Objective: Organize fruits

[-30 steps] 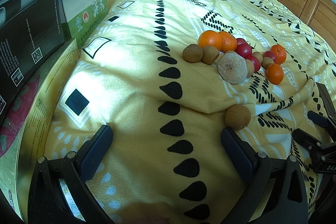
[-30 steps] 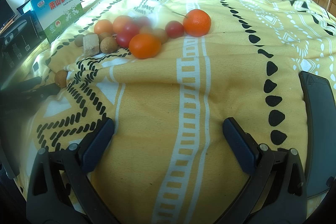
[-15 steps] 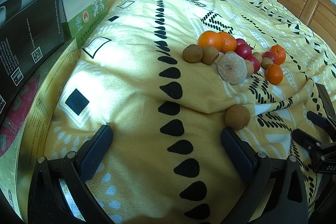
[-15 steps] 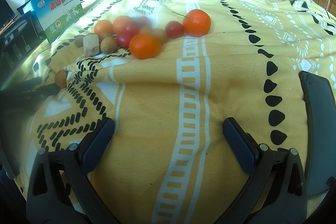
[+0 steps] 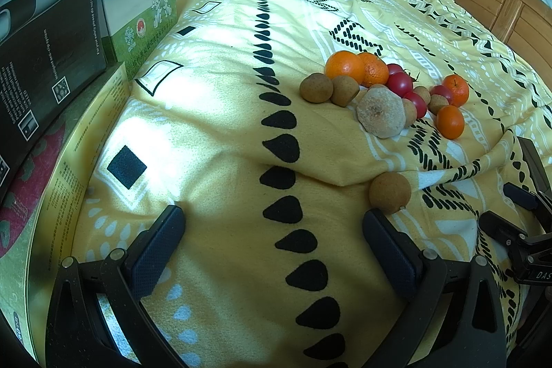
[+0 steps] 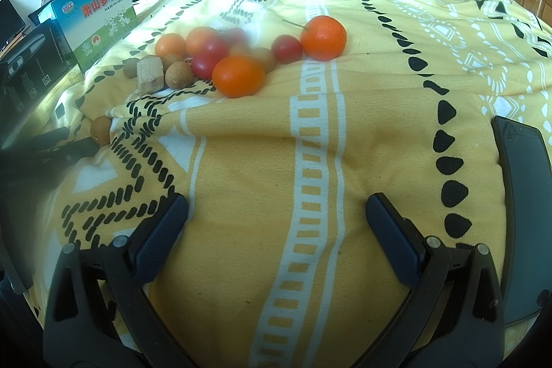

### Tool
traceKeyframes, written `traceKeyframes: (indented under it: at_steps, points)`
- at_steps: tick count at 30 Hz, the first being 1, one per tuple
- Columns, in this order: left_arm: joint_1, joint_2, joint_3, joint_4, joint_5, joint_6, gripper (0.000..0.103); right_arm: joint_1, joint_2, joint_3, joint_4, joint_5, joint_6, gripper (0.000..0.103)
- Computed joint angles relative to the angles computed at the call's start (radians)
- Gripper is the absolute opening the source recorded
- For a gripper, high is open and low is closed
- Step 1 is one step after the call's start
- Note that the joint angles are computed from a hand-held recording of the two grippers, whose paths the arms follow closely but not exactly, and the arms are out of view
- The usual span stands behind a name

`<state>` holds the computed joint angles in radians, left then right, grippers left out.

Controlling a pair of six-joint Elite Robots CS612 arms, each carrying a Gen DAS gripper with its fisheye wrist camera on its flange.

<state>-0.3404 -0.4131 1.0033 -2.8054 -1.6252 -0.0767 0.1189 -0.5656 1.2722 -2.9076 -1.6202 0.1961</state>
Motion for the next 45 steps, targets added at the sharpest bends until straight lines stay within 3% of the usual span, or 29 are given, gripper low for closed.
traceKeyframes:
  at_steps: [27,32,35,37,41,45]
  points:
    - [0.010,-0.018,0.035,-0.045,-0.055,-0.011,0.103,-0.002,-0.003,0.004,-0.002,0.006,0.001,0.103]
    - [0.024,-0.034,0.064,-0.090,-0.148,-0.027,0.100,-0.004,-0.001,0.003,-0.006,0.011,0.001,0.103]
    - [0.024,-0.049,0.086,-0.116,-0.187,0.000,0.085,-0.004,-0.001,-0.003,-0.001,0.015,0.003,0.103]
    - [0.021,-0.054,0.083,-0.107,-0.237,0.037,0.068,-0.003,0.000,-0.005,0.000,0.014,0.003,0.103]
    - [0.009,-0.040,0.042,-0.037,-0.270,0.078,0.052,-0.005,-0.001,-0.004,0.000,0.015,0.002,0.103]
    - [0.010,-0.016,-0.004,0.023,-0.275,0.041,0.040,-0.004,-0.005,0.004,-0.003,0.014,0.003,0.103]
